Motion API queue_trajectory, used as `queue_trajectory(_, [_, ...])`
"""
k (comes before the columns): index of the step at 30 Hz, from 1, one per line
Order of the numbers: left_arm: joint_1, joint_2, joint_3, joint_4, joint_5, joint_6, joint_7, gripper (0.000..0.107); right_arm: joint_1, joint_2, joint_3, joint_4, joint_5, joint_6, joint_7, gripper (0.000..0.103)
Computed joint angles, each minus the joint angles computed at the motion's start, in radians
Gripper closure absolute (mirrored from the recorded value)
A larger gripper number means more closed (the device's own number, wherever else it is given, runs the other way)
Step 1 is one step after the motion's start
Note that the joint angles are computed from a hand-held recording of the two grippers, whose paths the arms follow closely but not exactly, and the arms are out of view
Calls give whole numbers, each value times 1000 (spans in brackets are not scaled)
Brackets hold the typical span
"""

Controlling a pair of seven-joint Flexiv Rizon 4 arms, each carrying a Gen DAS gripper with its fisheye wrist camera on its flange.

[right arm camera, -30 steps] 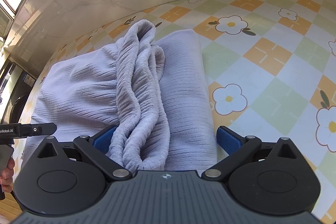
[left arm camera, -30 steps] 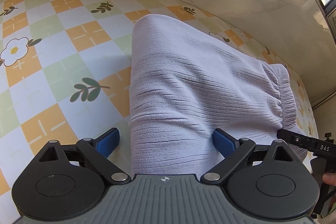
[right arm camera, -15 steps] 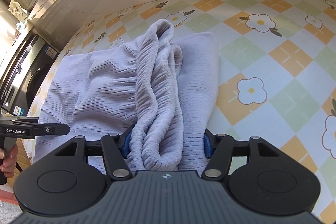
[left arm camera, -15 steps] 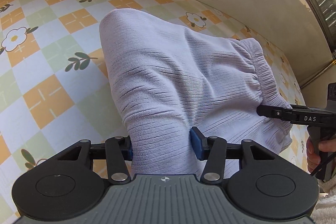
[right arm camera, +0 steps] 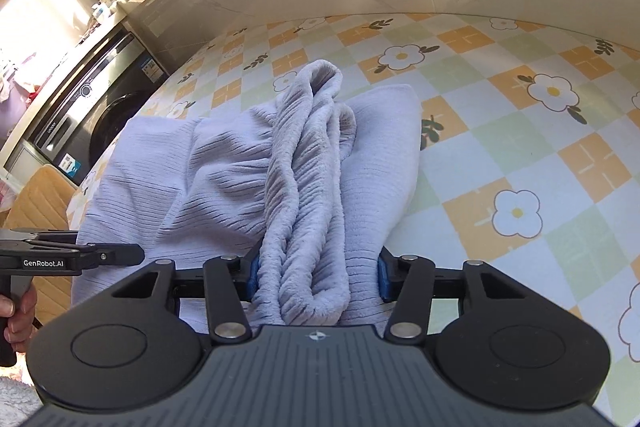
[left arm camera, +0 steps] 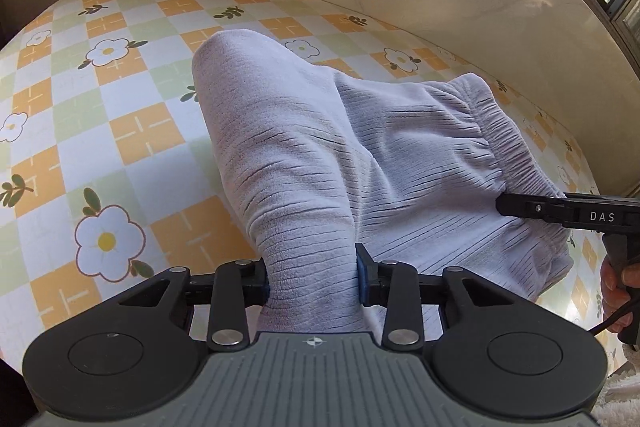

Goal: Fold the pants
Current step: 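Carry the folded pants with both grippers over the yellow chair seat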

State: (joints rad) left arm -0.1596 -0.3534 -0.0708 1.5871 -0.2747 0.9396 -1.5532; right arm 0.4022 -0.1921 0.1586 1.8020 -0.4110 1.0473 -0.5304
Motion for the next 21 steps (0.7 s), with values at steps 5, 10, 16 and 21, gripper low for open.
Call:
queue_trajectory(5, [-65,101,54,117,105,57,-239,71,0,-18,31,-40,55,8,-152,53])
queue_trajectory(10, [-73,177,58,189,191,97,-354,72,29,-43,35,-108,80,-33,-241,54])
queue_trajectory(16, [-38,246,44,308,146,220,-325,73,91,-100,13,-209,9,-75,-241,54])
queue_trajectory(21, [5,324,57,425,24,319,-205,73,168,-215,-16,-356,-56,-87,-226,54])
